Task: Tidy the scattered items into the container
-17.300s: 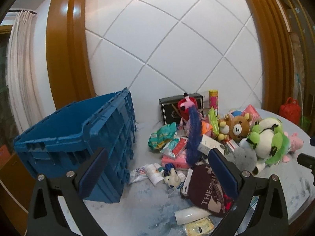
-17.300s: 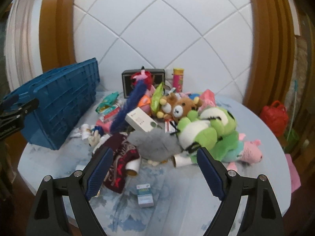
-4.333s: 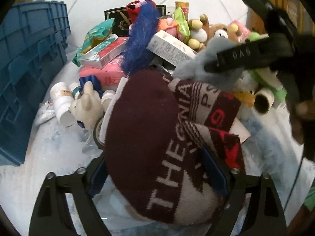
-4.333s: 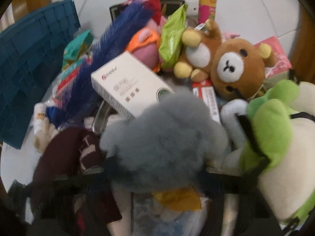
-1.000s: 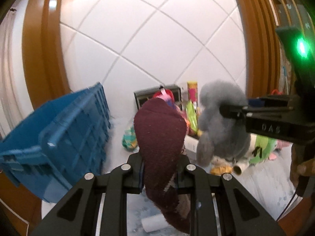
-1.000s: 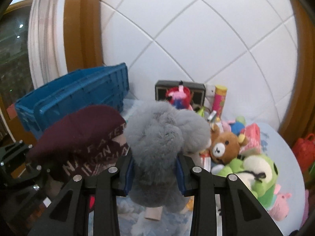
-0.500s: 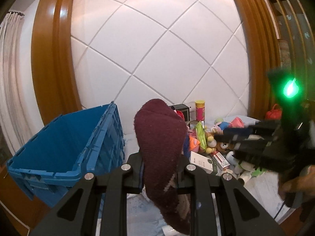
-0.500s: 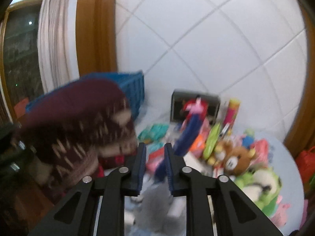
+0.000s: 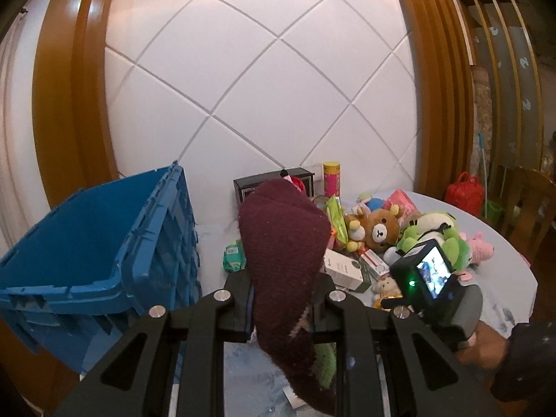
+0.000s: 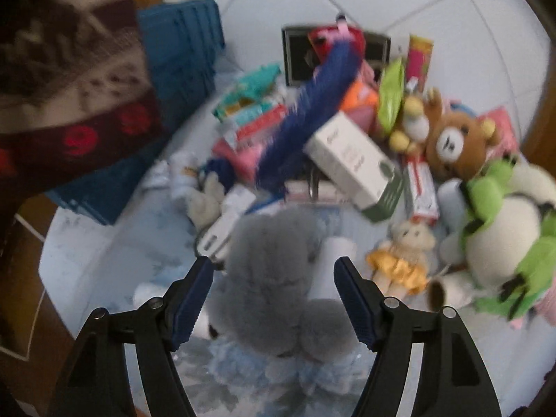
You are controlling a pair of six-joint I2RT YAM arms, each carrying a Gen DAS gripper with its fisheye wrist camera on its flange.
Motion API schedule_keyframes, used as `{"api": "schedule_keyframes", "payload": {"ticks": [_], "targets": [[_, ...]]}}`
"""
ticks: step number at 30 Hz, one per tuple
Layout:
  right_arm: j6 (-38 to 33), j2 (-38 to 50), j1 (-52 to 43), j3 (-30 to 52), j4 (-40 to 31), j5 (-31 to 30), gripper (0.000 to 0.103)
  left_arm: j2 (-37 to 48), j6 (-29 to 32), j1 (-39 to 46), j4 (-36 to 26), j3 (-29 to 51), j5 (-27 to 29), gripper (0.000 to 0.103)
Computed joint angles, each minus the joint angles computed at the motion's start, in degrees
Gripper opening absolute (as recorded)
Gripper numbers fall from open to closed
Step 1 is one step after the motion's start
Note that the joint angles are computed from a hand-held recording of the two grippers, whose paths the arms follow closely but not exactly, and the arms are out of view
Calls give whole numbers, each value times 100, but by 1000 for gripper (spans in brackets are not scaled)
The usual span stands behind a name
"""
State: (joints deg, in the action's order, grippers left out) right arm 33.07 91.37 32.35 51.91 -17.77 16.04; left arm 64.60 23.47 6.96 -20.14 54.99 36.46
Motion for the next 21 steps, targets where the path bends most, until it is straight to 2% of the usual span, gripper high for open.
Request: {"api": "schedule_keyframes", "payload": {"ticks": [3,10,11,13,16,21], "targets": [[-70,430,86,109,151,119,72,144,-63,-11,187,-161,-43,21],[-366,1520,37,599,234,-42,72,475,-279,-214,524,-550,-437,21],[-397,1666,50,672,179,-1,67,487,-302,-246,557,-577,-495,21],[-470,1872,86,758,126,83,39,502,-320,-264,626,-611,-563,21],[-636,1665,190,498,369,238,36,415,-391,-264,709,-664,-624,21],[-790,614,384,-9,511,720,35,183,-475,-305,687,-653,-717,21]]}}
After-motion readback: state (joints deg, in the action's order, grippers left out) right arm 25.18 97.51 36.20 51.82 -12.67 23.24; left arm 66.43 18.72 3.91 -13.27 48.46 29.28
